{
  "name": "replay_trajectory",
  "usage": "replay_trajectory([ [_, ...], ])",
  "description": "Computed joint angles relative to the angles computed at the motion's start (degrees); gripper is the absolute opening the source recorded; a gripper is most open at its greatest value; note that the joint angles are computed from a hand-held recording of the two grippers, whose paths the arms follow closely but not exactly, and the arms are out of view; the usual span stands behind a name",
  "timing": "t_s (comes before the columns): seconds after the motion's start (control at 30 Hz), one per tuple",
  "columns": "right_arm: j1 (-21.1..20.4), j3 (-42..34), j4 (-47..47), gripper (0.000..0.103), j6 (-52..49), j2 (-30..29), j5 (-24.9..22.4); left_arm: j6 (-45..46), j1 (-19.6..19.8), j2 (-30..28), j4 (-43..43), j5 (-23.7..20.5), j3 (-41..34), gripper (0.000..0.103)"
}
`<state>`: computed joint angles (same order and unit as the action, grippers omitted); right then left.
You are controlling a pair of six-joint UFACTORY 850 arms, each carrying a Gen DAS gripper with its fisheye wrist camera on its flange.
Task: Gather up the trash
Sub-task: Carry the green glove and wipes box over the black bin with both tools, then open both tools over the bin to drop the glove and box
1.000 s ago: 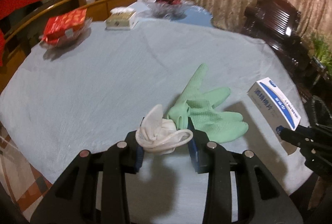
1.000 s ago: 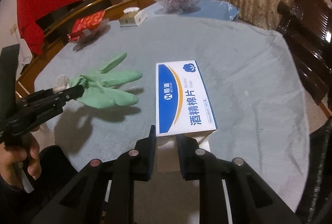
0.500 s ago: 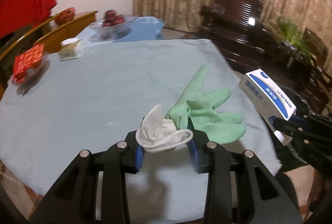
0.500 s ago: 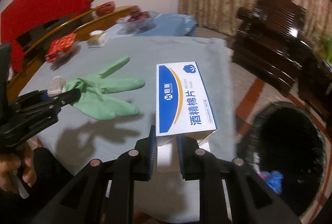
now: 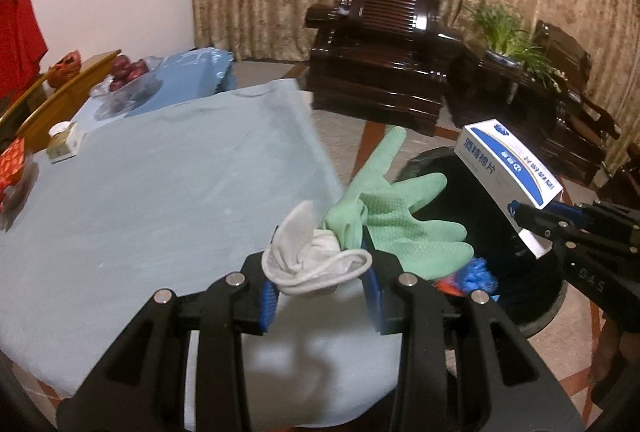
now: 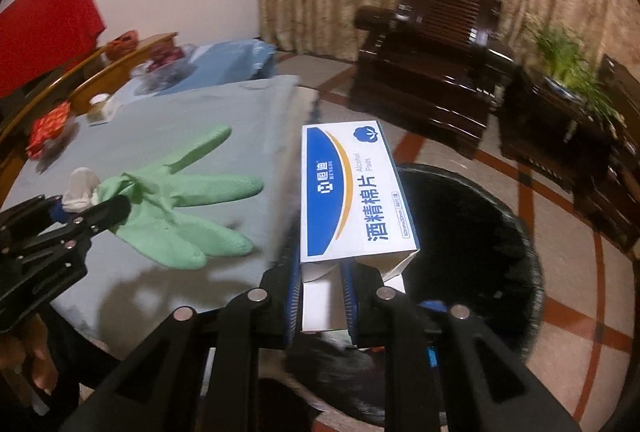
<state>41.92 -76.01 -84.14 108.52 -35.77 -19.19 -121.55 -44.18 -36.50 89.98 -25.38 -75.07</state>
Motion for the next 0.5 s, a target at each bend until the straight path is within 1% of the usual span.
replay_trajectory([
  [0.13,-3.2,2.6,0.5,0.019,0.6,0.9,1.0,5.6,-1.2,-4.0,-5.4,0.7,-6.5,0.034],
  [0.37,-7.1,4.8,-1.5,0.019,2.7,0.3,3.2,20.9,-3.3,-12.9,-19.5,1.1,-19.0,0.034],
  [0.4,-8.0,5.0,-2.7,0.02,3.9,-0.3,4.4,22.9,-3.4,-14.5,-21.4,1.1,-21.1,0.035],
  [0.43,-8.4,5.1,-2.9,0.02,4.1,-0.6,5.0,24.9,-3.4,-16.4,-23.1,2.1,-23.4,0.038],
  [0.47,-9.1,4.8,-0.8,0.021,1.9,-1.5,6.1,26.7,-3.3,-17.5,-24.7,2.4,-24.9,0.04],
  [0.5,-9.8,4.5,2.1,0.022,-1.0,-2.5,7.1,30.9,-3.5,-19.9,-28.0,1.9,-27.9,0.045],
])
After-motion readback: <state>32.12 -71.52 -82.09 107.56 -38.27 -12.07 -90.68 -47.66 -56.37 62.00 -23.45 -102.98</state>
